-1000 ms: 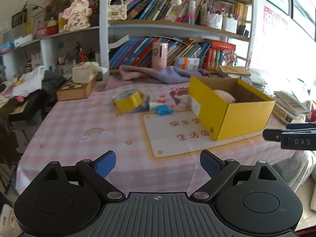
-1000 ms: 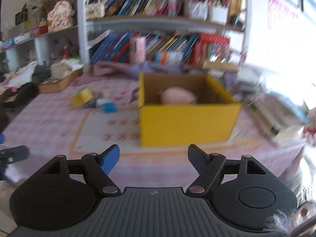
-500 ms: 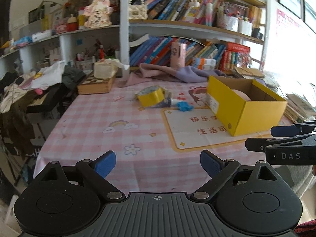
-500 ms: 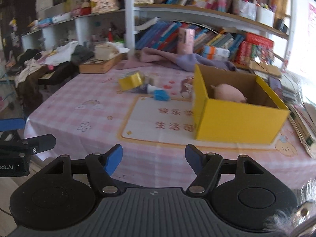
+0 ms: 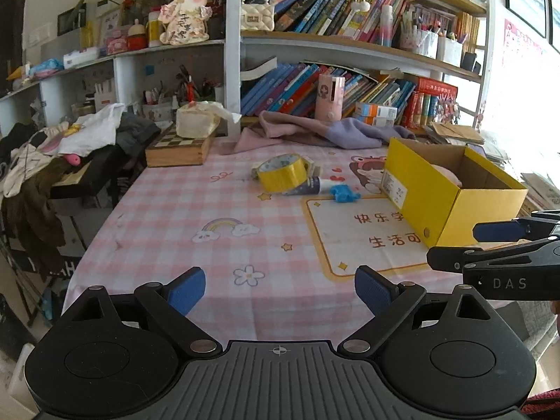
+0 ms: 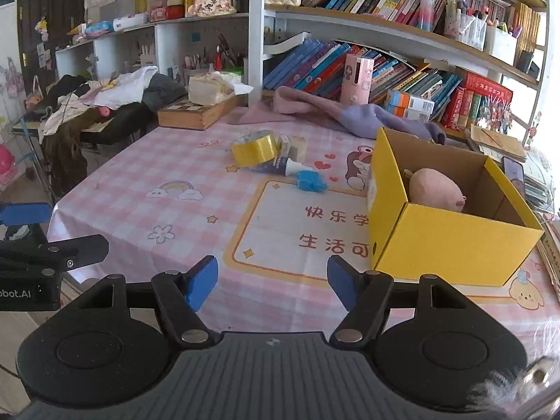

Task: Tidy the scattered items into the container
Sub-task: 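Withdraw both tools from the box and move toward the remaining items, then grasp the yellow tape roll with the left tool while the right tool grasps the blue packet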

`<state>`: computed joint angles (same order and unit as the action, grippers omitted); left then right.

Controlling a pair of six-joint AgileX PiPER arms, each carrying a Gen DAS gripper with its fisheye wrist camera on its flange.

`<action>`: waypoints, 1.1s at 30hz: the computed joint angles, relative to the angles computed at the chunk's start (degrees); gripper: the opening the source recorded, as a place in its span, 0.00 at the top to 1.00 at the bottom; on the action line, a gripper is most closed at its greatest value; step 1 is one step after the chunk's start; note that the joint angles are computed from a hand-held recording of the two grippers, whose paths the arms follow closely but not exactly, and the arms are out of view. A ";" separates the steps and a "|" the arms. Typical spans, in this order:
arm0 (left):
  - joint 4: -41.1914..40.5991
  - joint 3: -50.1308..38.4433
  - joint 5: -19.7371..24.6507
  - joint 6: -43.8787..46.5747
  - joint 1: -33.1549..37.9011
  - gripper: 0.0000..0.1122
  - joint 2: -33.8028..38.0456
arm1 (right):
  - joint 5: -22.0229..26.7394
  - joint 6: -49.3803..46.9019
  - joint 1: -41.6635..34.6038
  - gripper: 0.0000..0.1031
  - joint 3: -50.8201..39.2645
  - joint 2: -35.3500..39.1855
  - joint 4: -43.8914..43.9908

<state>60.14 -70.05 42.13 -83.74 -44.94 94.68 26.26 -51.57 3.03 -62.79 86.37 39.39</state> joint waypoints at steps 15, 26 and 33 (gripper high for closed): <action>-8.38 -10.96 -7.40 12.85 8.23 0.16 9.76 | 0.05 5.58 2.40 0.38 -11.27 11.75 -7.54; -21.42 -28.82 -6.29 31.22 14.39 0.16 20.98 | 5.63 12.03 2.94 0.40 -29.59 24.76 -14.18; -28.46 -45.50 -2.80 42.04 17.38 0.16 29.97 | 12.11 17.91 3.13 0.40 -46.07 34.45 -18.83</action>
